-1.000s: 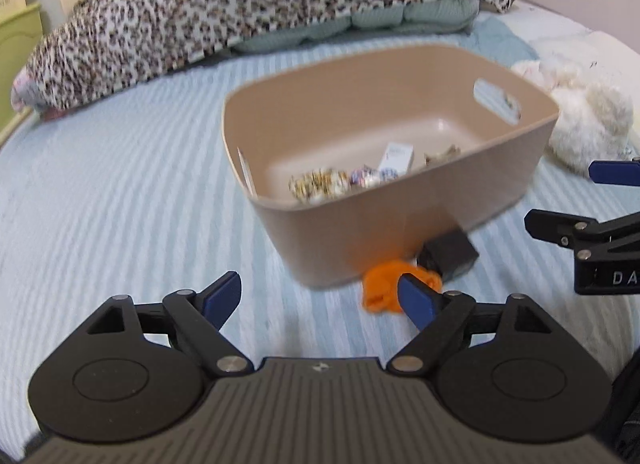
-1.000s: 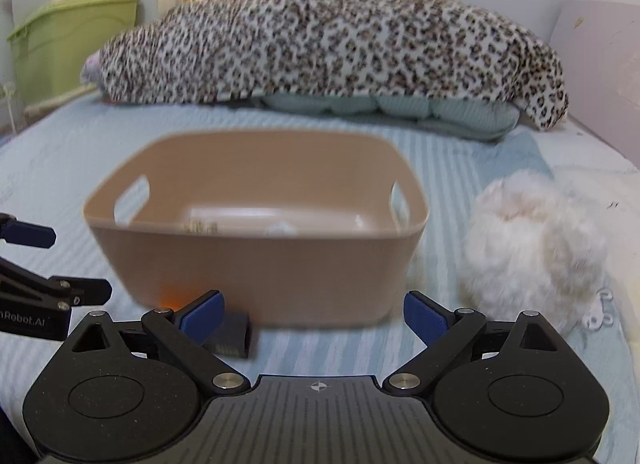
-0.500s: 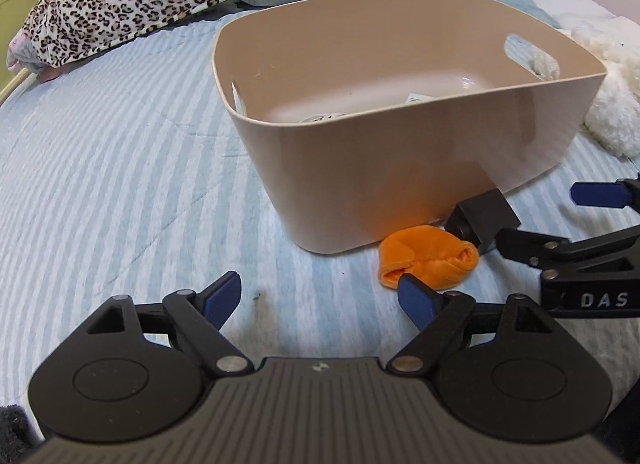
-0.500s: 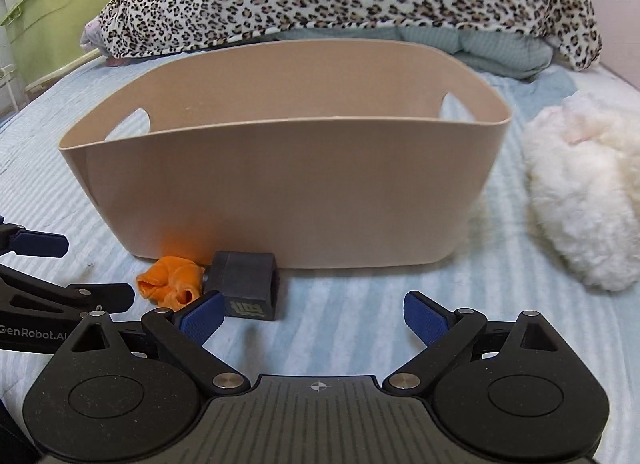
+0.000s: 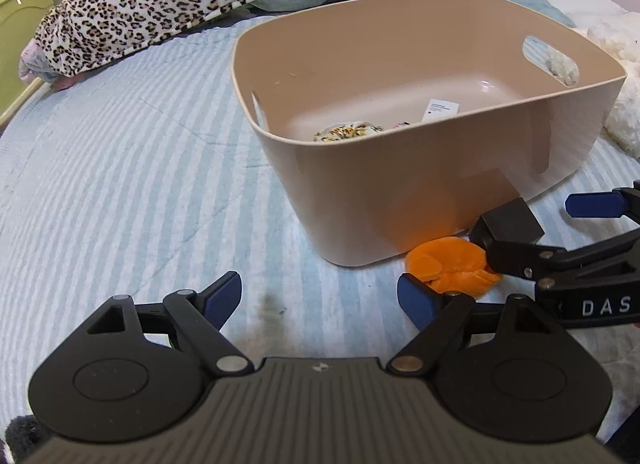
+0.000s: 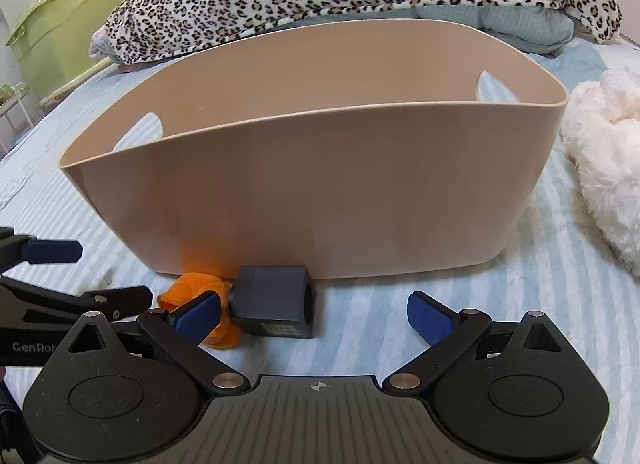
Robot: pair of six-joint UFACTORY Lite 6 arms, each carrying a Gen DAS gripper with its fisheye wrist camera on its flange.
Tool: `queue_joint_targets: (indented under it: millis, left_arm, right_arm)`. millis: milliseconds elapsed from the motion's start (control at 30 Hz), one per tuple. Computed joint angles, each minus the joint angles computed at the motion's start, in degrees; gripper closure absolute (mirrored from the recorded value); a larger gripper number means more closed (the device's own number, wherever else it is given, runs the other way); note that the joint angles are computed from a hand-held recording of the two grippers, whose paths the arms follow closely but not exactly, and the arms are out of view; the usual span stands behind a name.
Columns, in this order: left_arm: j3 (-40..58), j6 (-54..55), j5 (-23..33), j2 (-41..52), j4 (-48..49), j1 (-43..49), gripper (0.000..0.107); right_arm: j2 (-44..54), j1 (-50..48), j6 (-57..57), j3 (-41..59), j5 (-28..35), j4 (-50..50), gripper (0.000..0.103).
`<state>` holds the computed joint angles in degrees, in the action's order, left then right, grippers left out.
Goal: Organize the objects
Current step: 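Grasp the black charger with the right gripper while the left grasps the orange cloth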
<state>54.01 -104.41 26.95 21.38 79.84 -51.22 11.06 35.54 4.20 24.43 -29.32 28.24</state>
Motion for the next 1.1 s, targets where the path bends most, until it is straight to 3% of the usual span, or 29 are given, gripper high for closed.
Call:
queue_joint_targets:
  millis: [133, 300, 433, 800, 1000, 1100]
  left_arm:
    - [-0.5, 0.3, -1.3, -0.7, 1.0, 1.7, 0.021]
    - [-1.0, -2.5, -3.2, -0.9, 3.4, 1.7, 0.021]
    - [0.0, -5.7, -5.1, 0.5, 5.3, 1.1, 0.021]
    - [4.1, -16.1, -6.9, 5.0, 11.0, -2.1, 0.021]
    - [9.9, -16.1, -8.3, 10.4, 10.1, -2.3, 0.021]
    - [12.0, -17.7, -11.5, 12.4, 10.5, -1.0, 0.021]
  right_arm:
    - [1.1, 1.4, -1.1, 0.8, -0.6, 1.7, 0.002]
    - [2.9, 4.4, -14.1, 2.9, -1.6, 17.9, 0.002]
    - [0.6, 3.8, -16.4, 0.4, -2.7, 21.1, 0.002]
    - [-9.2, -7.1, -11.5, -7.5, 0.8, 8.6, 0.002]
    - [-9.3, -7.0, -14.5, -7.4, 1.2, 10.6, 0.003]
    - [-9.0, -7.1, -19.7, -6.5, 1.1, 15.9, 0.005]
